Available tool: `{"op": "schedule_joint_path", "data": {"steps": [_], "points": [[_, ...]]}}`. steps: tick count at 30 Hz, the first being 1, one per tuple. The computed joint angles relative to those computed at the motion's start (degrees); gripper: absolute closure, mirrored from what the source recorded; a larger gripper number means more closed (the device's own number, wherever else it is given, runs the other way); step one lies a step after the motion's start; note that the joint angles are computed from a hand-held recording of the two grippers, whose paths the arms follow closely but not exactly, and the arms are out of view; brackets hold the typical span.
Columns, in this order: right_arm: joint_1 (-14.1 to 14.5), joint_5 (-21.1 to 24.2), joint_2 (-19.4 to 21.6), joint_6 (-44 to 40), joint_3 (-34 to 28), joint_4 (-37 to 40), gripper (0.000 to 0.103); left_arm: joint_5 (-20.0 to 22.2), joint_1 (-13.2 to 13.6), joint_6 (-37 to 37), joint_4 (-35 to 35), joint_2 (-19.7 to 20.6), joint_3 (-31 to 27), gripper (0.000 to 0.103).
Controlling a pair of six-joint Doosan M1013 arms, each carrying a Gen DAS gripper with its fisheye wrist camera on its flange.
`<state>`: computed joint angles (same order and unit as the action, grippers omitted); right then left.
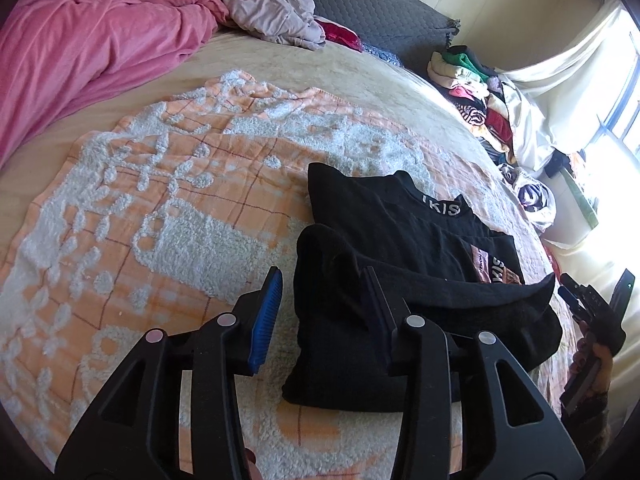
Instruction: Fold small clothes
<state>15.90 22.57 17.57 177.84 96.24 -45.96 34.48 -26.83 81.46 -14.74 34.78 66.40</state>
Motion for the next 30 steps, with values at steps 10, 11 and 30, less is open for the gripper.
{"op": "schedule_joint_path", "data": {"steps": [10, 11, 30], "points": [[-1.23, 3.15, 1.17, -23.29, -1.14, 20.26, 0.054, 0.72, 1.02, -5.57, 6.05, -0.34, 1.59, 0.066], [-1.18, 3.39, 1.53, -24.75, -1.53, 21.22, 0.054, 1.74, 1.10, -5.75, 6.22, 0.18, 0.99, 0.066], [-1.85, 3.15, 6.60, -44.87, -7.72, 33.53, 0.056, 11.44, 1.64, 2.64, -3.47, 9.00, -12.26, 0.064]]}}
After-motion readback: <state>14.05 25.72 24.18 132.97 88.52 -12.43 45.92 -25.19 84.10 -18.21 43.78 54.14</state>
